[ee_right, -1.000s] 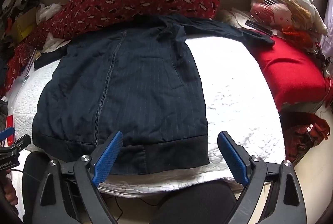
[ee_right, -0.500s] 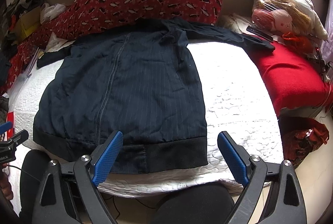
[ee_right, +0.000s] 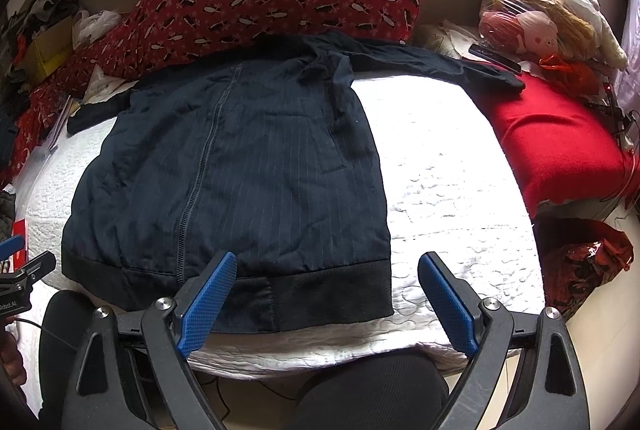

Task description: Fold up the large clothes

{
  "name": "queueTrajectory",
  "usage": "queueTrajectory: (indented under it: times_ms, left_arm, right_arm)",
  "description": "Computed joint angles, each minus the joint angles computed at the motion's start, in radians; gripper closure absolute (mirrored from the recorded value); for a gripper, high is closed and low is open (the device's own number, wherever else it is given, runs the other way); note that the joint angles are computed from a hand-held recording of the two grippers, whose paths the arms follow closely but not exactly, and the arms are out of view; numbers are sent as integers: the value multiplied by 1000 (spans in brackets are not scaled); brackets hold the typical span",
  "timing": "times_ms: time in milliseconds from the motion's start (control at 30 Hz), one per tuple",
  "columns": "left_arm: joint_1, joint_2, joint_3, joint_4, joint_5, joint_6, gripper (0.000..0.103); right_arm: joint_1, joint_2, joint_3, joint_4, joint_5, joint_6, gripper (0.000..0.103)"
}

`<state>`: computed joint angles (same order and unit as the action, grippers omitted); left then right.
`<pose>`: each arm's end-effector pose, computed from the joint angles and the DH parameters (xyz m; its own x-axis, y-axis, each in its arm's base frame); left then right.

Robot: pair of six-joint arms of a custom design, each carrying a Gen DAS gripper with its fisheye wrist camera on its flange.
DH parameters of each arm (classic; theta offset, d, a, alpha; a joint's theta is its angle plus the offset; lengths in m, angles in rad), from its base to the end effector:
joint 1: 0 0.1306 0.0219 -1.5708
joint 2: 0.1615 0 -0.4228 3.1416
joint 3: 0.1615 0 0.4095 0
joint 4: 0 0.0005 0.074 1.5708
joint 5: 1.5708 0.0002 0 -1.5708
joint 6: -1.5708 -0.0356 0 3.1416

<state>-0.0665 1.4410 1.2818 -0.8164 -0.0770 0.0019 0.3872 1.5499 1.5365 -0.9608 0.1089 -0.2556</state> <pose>0.4999 -0.0311 0.3975 -0.8263 0.0531 -0.5608 0.0217 0.9978 0.0626 0.5127 0.2044 0.4531 -0.8217 -0.0637 -0.5663 -0.1148 0.9919 0.0550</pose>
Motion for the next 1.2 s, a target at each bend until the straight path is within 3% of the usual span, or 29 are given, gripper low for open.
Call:
queueTrajectory:
  times_ms: [1200]
  left_arm:
    - [-4, 91, 95, -54, 37, 3, 0]
  right_arm:
    - [4, 75, 98, -29, 23, 35, 10]
